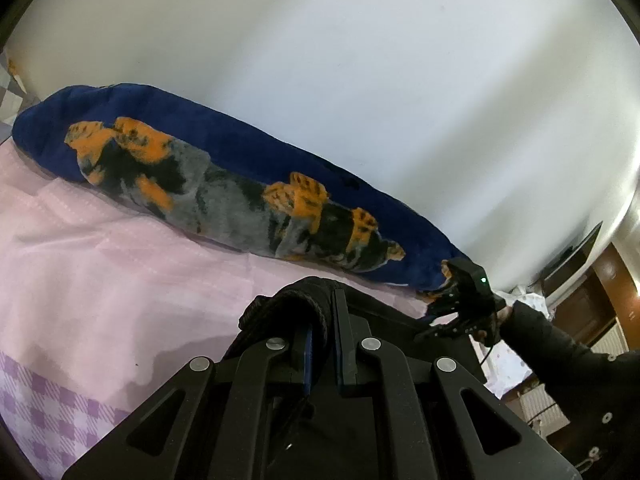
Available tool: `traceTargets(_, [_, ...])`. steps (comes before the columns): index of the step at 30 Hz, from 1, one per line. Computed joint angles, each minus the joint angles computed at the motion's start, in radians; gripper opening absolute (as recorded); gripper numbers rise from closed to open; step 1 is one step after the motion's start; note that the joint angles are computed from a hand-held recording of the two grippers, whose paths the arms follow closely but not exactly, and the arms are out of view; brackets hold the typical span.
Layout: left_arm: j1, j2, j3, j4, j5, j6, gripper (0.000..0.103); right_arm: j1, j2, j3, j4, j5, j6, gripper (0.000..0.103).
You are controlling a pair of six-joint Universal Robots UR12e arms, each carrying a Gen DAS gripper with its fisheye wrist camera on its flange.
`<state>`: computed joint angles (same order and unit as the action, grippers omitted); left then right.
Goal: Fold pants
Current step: 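Lift the black pants off the bed with both tools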
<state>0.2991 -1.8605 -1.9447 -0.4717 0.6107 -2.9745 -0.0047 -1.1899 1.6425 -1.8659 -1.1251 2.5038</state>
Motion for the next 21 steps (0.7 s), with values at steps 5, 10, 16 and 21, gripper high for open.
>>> traceTargets(5, [-0.008, -0.002, 0.007, -0.001, 0.042, 0.001, 0.008, 0.003, -0.032, 0.041, -0.085, -0.071, 0.064, 0.013])
traceTargets(10, [-0.02, 0.012, 0.005, 0.0, 0.108, 0.041, 0.008, 0.059, -0.112, 0.131, -0.3, -0.225, 0.167, 0.008])
traceTargets(16, [0.012, 0.104, -0.048, -0.043, 0.081, 0.155, 0.008, 0.118, -0.254, 0.255, -0.476, -0.34, 0.33, 0.006])
traceTargets(21, [0.061, 0.213, -0.118, -0.163, 0.042, 0.295, 0.008, 0.154, -0.377, 0.366, -0.534, -0.368, 0.456, 0.006])
